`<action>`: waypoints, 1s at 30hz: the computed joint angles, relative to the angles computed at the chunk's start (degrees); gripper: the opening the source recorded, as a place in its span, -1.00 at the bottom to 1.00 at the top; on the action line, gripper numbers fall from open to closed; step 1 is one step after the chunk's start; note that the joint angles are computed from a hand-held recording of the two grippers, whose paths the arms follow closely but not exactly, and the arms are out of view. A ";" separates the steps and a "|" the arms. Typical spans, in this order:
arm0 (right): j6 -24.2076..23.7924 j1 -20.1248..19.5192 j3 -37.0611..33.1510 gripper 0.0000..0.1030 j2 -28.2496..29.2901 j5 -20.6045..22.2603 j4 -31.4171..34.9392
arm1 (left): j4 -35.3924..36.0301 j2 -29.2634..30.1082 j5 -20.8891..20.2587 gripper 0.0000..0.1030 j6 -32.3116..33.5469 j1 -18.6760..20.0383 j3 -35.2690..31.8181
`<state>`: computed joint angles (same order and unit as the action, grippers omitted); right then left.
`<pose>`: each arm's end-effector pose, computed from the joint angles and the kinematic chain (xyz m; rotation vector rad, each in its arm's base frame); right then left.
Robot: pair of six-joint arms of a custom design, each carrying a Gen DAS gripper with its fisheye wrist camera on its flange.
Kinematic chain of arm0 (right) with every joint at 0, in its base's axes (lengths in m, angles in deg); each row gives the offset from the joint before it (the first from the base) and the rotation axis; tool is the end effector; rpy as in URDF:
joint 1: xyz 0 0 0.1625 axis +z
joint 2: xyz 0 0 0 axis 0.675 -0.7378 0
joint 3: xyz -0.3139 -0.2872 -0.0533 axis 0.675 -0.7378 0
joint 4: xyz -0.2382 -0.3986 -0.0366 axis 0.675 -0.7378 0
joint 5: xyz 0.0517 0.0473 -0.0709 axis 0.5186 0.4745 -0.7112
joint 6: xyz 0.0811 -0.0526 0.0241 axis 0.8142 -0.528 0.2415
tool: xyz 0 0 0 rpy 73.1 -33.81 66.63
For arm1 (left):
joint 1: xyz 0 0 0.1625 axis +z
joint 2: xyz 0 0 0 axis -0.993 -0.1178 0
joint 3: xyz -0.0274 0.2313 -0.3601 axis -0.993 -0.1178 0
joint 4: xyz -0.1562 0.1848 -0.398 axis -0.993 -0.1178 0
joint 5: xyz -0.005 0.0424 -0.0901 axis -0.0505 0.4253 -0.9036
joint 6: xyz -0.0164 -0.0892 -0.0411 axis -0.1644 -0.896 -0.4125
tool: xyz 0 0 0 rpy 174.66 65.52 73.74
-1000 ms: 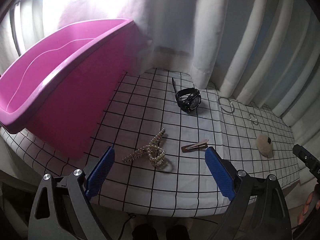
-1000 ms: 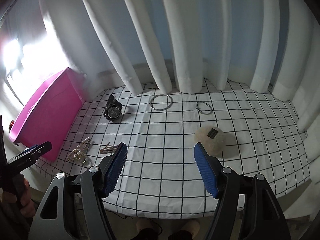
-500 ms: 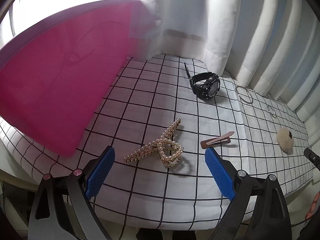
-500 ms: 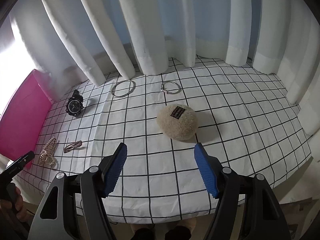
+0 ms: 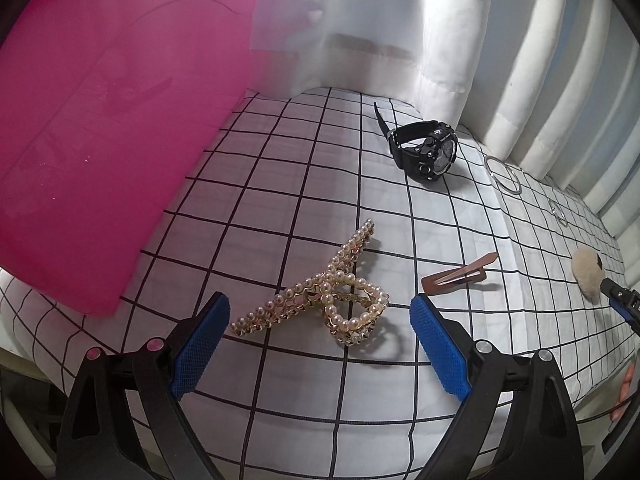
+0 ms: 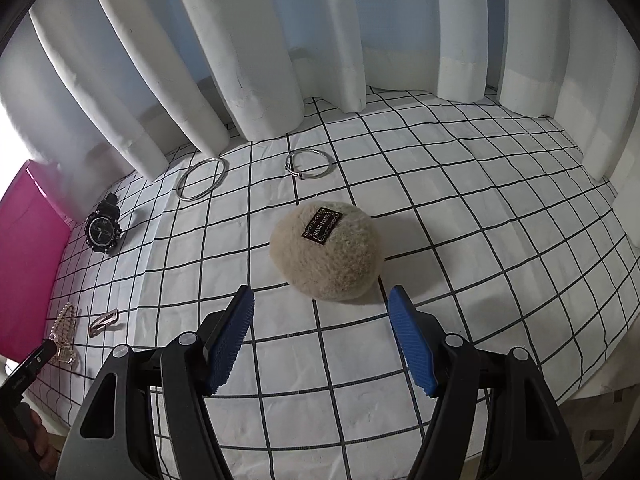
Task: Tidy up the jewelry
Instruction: 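Grasp the pearl claw clip with the left tool while the right tool grasps the beige pouch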
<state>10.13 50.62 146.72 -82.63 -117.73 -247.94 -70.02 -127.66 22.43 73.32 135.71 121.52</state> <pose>0.0800 -0.3809 0.1932 -0.4214 -2.1559 1.0284 -0.1499 -0.5147 0.1358 0.5843 2.4764 -0.5691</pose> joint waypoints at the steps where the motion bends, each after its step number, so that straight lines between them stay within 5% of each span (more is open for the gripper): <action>1: -0.10 -0.22 -0.11 0.30 0.26 0.17 -0.28 | -0.23 0.27 -0.10 0.74 0.14 0.14 -0.08; 30: -4.20 -3.81 -3.64 0.30 4.34 0.10 -2.36 | -5.01 5.82 2.63 0.75 2.75 1.45 -2.06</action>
